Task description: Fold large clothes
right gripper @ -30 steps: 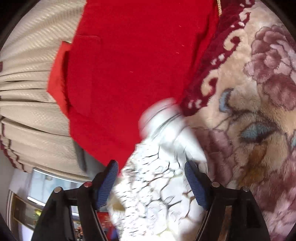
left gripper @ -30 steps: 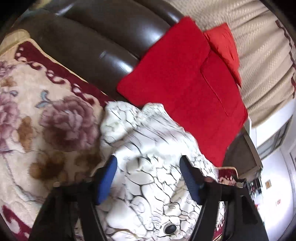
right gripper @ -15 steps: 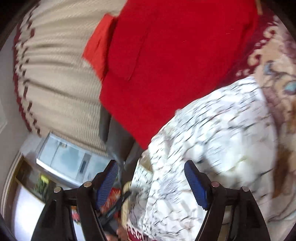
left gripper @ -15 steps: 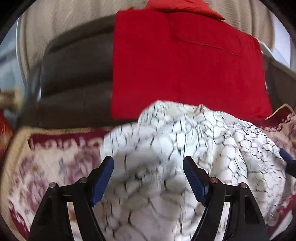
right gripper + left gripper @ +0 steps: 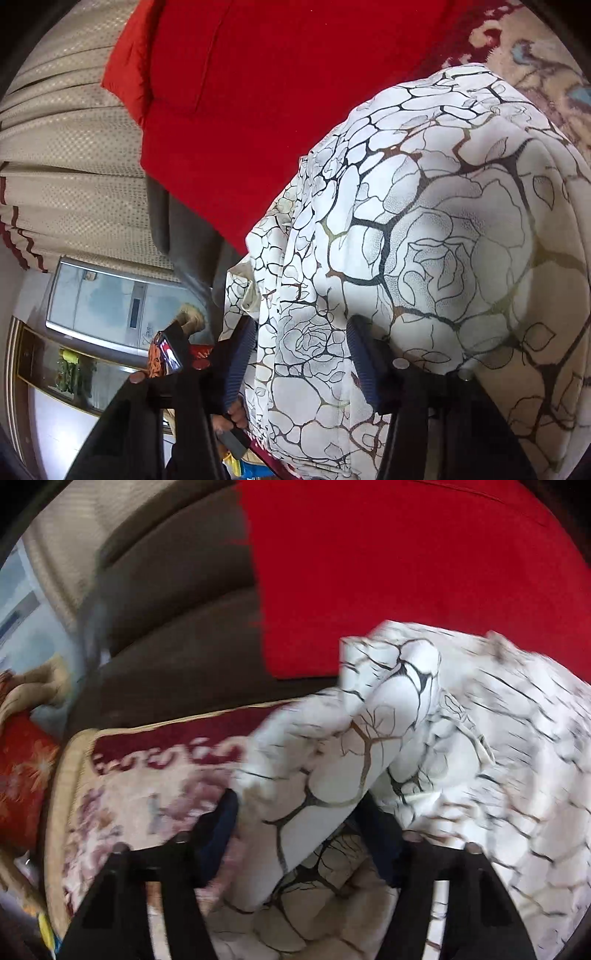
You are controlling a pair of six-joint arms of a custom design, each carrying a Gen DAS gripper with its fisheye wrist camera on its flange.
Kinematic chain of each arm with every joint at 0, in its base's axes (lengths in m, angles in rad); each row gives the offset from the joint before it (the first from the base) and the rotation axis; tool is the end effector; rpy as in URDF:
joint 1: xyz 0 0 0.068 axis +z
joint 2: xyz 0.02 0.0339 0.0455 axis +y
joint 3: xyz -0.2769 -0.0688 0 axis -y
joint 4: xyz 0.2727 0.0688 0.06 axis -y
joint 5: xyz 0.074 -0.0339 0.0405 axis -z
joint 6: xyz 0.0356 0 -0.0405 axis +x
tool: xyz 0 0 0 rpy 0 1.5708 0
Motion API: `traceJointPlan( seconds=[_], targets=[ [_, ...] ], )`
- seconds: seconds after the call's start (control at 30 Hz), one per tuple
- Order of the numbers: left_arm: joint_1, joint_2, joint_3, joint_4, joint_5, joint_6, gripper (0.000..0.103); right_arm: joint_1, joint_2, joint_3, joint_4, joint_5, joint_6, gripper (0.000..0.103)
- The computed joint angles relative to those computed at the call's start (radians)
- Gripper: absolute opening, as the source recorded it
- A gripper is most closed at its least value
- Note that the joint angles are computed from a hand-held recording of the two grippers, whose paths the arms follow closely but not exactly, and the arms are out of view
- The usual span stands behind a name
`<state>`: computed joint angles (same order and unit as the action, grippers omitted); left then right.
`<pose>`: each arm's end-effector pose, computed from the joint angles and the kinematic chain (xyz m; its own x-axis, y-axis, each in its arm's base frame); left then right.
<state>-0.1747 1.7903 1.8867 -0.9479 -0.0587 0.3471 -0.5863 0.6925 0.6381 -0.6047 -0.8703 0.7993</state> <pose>0.4121 -0.0706 0.3873 -0.6506 0.4597 -0.6045 0.3794 0.8863 0.2656 0.1476 -0.0653 0.2760 -0.4609 0.8609 -0.2155 0.2633 0.3646 0.8931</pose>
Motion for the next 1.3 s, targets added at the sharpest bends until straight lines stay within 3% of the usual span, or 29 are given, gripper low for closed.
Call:
traceJointPlan(
  seconds=[0.1,0.17,0.23,0.37,0.47,0.53,0.6,0.7,0.77,0.83,0.93,1.03,1.1,1.2,1.3],
  targets=[
    [0.068,0.031,0.061,0.005,-0.056,-0.074,0.059,0.011,-0.001,0.008,-0.010,0.016,-0.004,0.055],
    [0.143,0.087,0.164,-0.076,-0.029,-0.159,0.059,-0.019,-0.004,0.014,-0.032,-0.009,-0.020,0.055],
    [0.191,0.103,0.211,-0.142,0.032,-0.154,0.059,-0.039,-0.010,0.019,-0.048,-0.028,-0.028,0.055],
    [0.202,-0.053,0.038,-0.032,0.091,-0.069,0.059,0.011,-0.024,0.035,-0.042,0.030,-0.015,0.055],
    [0.224,-0.136,-0.024,-0.003,0.163,-0.114,0.062,0.044,-0.071,0.058,-0.048,0.087,-0.030,0.058],
    [0.255,-0.188,-0.054,-0.041,0.337,-0.142,0.066,0.073,-0.097,0.083,-0.066,0.144,-0.050,0.058],
    [0.253,-0.241,-0.110,-0.071,0.434,-0.128,0.072,0.107,-0.110,0.110,-0.085,0.205,-0.081,0.058],
    [0.214,-0.346,-0.271,-0.051,0.444,-0.097,0.075,0.183,-0.098,0.146,-0.138,0.348,-0.118,0.058],
    [0.192,-0.370,-0.346,-0.042,0.396,-0.095,0.076,0.202,-0.080,0.150,-0.177,0.424,-0.138,0.058],
    [0.198,-0.357,-0.401,-0.022,0.354,-0.111,0.076,0.185,-0.053,0.141,-0.199,0.423,-0.166,0.055],
    [0.275,-0.340,-0.466,0.007,0.456,-0.102,0.076,0.161,-0.039,0.132,-0.204,0.393,-0.195,0.053],
    [0.324,-0.344,-0.470,0.040,0.496,-0.104,0.075,0.147,-0.057,0.144,-0.211,0.412,-0.234,0.053],
    [0.367,-0.308,-0.450,0.028,0.554,-0.115,0.063,0.141,-0.063,0.150,-0.211,0.450,-0.249,0.053],
    [0.382,-0.306,-0.451,0.023,0.569,-0.112,0.056,0.148,-0.069,0.170,-0.216,0.498,-0.285,0.053],
    [0.396,-0.302,-0.442,0.025,0.586,-0.120,0.053,0.326,-0.032,0.216,-0.222,0.749,-0.305,0.053]
  ],
)
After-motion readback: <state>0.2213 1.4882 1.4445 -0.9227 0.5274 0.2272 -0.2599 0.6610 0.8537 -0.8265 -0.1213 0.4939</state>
